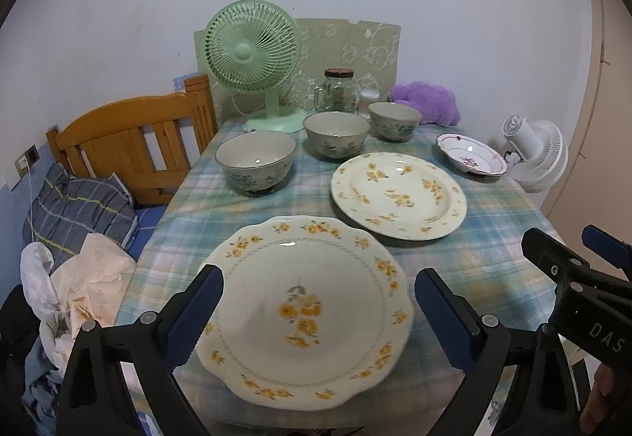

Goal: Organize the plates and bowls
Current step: 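Move both tools toward the large yellow-flower plate's rim, then close both grippers on the rim of the yellow-flower plate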

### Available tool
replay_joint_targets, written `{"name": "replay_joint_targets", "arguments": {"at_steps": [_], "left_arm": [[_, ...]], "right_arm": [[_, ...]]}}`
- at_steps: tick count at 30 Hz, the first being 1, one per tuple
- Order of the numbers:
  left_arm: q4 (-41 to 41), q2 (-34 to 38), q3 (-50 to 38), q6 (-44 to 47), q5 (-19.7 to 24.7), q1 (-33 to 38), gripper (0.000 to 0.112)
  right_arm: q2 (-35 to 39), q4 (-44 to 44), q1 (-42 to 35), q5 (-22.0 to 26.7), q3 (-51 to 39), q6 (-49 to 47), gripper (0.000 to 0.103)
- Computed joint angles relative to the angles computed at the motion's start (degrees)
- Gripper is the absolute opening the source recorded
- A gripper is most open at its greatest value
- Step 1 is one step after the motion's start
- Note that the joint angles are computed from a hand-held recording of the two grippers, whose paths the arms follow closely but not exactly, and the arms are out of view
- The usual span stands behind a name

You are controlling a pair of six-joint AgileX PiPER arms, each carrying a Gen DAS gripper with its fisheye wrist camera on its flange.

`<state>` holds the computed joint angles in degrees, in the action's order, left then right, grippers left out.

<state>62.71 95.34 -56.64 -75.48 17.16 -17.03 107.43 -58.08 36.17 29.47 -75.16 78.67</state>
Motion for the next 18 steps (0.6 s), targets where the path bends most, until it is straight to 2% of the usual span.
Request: {"name": "replay_joint_targets", "arguments": {"at_steps": [8, 11, 15, 18], "left_arm": [[-24.79, 4.57, -5.99, 29.32, -1.07, 8.14, 0.092], [-35.80, 7.16, -8.77, 41.83, -0.15, 11.03, 0.090], [-46.42, 11.04, -12.49, 54.28, 2.04, 14.12, 0.086], [-53.26, 13.92, -14.86, 62.19, 3.52, 16.05, 0.083]], "right_arm": [[9.94, 15.80, 0.98, 4.31, -15.92, -15.47, 0.091], [14.58, 21.30, 1.42, 6.78, -23.09, -20.89, 0.090], [21.60, 29.71, 1.87, 10.69, -33.72, -28.97, 0.084], [27.04, 33.61, 2.13, 14.52, -41.81, -32.64, 0.083]]}}
